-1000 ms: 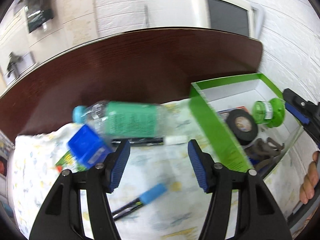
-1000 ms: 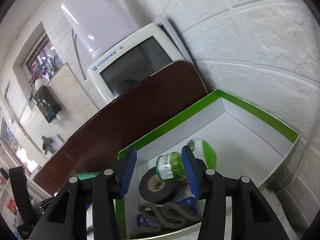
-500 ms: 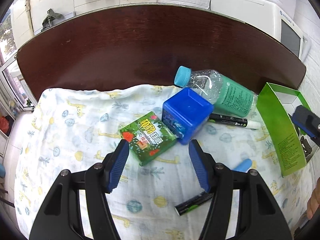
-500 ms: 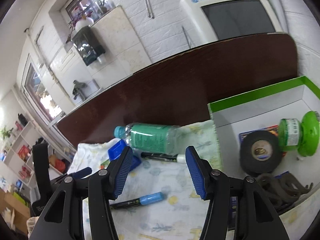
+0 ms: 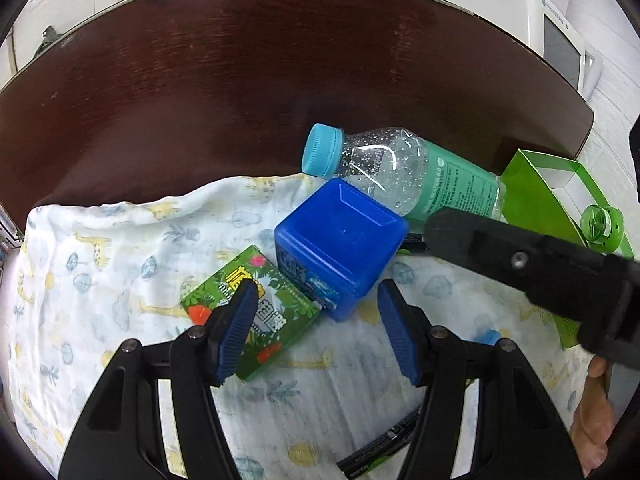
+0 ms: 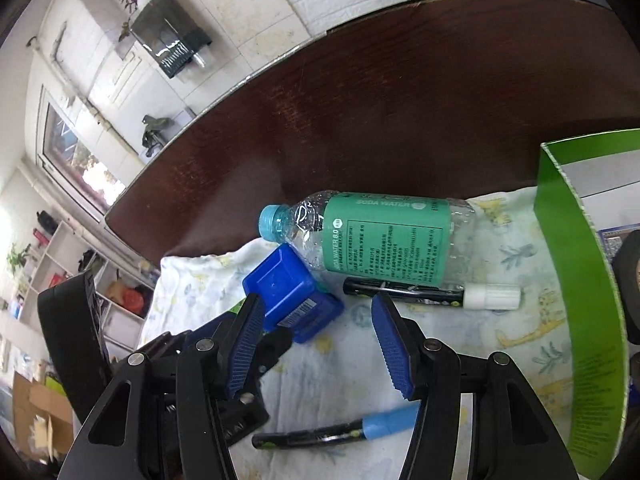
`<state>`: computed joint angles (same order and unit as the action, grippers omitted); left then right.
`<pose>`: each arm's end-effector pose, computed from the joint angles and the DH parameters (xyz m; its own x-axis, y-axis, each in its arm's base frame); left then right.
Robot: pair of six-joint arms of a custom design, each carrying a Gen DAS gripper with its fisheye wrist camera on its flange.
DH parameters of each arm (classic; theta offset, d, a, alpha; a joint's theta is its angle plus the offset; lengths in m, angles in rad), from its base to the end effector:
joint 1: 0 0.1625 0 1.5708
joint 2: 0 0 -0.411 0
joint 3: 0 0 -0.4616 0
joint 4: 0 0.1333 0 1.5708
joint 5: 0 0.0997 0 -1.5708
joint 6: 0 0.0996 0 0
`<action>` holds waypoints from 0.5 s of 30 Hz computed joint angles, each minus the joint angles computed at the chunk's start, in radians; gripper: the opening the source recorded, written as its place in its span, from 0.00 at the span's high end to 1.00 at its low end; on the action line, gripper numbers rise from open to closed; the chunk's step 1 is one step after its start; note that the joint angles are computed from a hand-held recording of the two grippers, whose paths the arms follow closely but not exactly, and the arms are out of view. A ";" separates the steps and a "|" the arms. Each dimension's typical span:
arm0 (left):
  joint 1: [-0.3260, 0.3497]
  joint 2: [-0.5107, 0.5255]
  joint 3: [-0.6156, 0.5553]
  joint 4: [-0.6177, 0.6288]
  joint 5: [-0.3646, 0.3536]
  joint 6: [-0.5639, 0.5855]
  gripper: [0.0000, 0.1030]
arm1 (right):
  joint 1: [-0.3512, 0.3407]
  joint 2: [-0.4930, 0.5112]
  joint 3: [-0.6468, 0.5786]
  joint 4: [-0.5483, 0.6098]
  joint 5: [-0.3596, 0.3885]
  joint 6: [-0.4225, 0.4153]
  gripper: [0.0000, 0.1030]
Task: Organize rigid objects
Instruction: 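Grasp the blue plastic box with the right tool and lift it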
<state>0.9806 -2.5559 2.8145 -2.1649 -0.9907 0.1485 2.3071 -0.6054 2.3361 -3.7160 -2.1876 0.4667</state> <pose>0.0307 -0.2918 0.2258 -0.7088 0.4282 -0.5606 0.6374 0.7292 -0.2490 0.3169 -0.2370 -0.0935 -0.9561 -0.0299 0.2916 -0.2066 0.7745 -0.5979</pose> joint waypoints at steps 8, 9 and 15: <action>0.061 0.123 -0.017 -0.142 -0.078 0.077 0.41 | -0.040 0.047 -0.057 0.036 0.014 -0.012 0.43; 0.065 0.125 -0.017 -0.149 -0.087 0.089 0.43 | -0.045 0.051 -0.060 0.036 0.019 -0.016 0.43; 0.067 0.124 -0.007 -0.180 -0.102 0.120 0.44 | -0.071 0.082 -0.073 -0.002 0.044 -0.045 0.43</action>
